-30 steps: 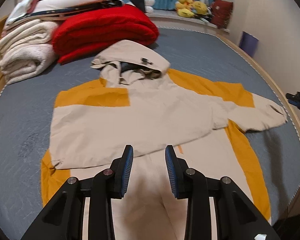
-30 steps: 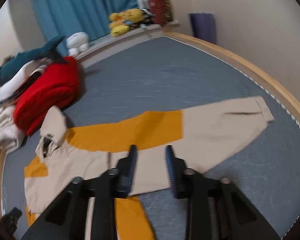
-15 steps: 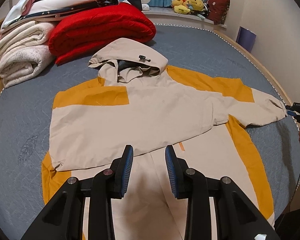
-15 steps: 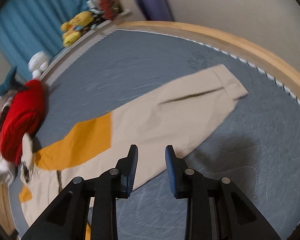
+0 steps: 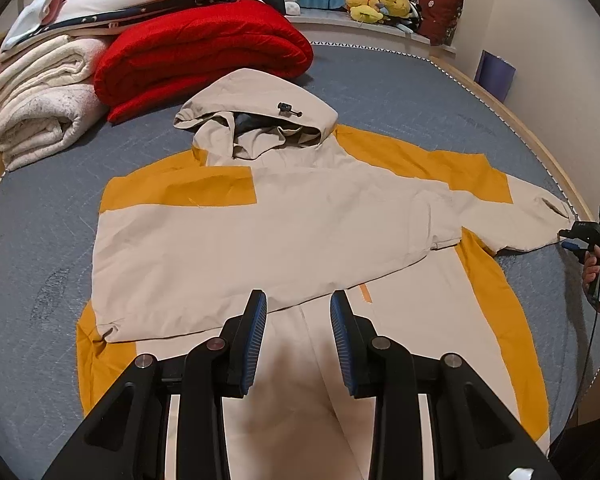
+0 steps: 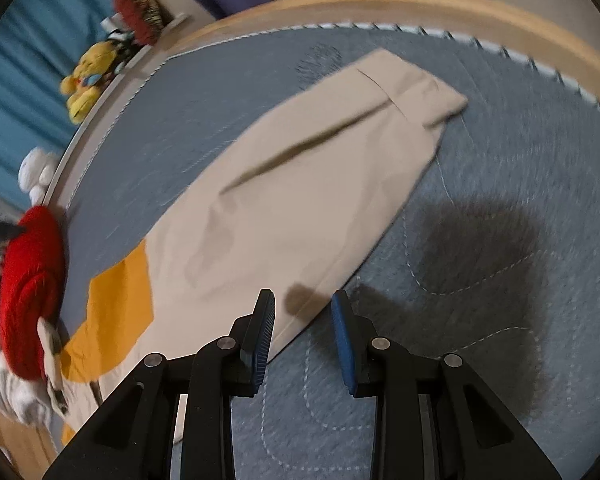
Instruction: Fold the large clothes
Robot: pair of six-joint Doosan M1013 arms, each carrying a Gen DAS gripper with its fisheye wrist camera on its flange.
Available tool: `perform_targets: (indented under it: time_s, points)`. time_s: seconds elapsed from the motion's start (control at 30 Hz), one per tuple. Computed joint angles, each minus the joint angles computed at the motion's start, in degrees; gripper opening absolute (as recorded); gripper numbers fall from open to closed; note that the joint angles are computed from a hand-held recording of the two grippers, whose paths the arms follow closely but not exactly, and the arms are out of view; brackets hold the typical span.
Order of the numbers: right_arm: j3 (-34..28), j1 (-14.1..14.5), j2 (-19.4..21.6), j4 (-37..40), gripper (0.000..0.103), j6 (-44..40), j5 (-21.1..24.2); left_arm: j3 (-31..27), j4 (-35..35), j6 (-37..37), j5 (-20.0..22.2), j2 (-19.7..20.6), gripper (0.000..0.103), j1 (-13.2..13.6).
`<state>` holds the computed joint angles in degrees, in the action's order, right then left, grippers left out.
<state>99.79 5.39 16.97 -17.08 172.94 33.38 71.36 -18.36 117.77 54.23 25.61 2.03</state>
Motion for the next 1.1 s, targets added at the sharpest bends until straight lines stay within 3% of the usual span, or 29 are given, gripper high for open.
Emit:
perform_targets:
  time_s: [0.13, 0.43, 0.57, 0.63, 0.7, 0.77, 0.97, 1.1]
  points:
    - [1.0, -0.5, 0.4, 0.1, 0.031, 3.1, -1.2, -0.4, 0.3, -0.4, 0.1, 0.4, 0.030, 0.1]
    - [1.5, -0.6, 1.0, -7.4, 0.031, 10.6, -3.2, -1.1, -1.4, -0.5, 1.7, 0.9, 0.030, 0.6]
    - [0.6, -0.1, 1.7, -11.1, 0.031, 13.6, -1.8, -1.6, -1.9, -0.9, 2.1, 1.0, 0.030, 1.1]
    - [0.0, 0.2, 2.0, -12.8, 0.024, 15.2, -0.8, -1.8, -2.0, -1.1, 2.4, 1.1, 0.030, 1.3]
    - [-0.8, 0.6, 2.3, -15.0, 0.009, 16.8, 0.2, -2.0, -2.5, -1.2, 2.9, 1.2, 0.030, 1.6]
    - [-2.0, 1.5, 2.5, -19.7, 0.004, 19.4, 1.6, -2.1, -2.8, -1.1, 3.1, 1.2, 0.030, 1.7]
    - [-9.1, 5.2, 4.1, -29.3, 0.002, 18.2, 9.7, -2.3, -3.6, -0.6, 3.0, 1.0, 0.030, 2.3]
    - [-15.2, 8.2, 5.9, -32.3, 0.002, 12.6, 11.4, -2.7, -4.0, -1.2, 3.1, 1.0, 0.030, 2.8]
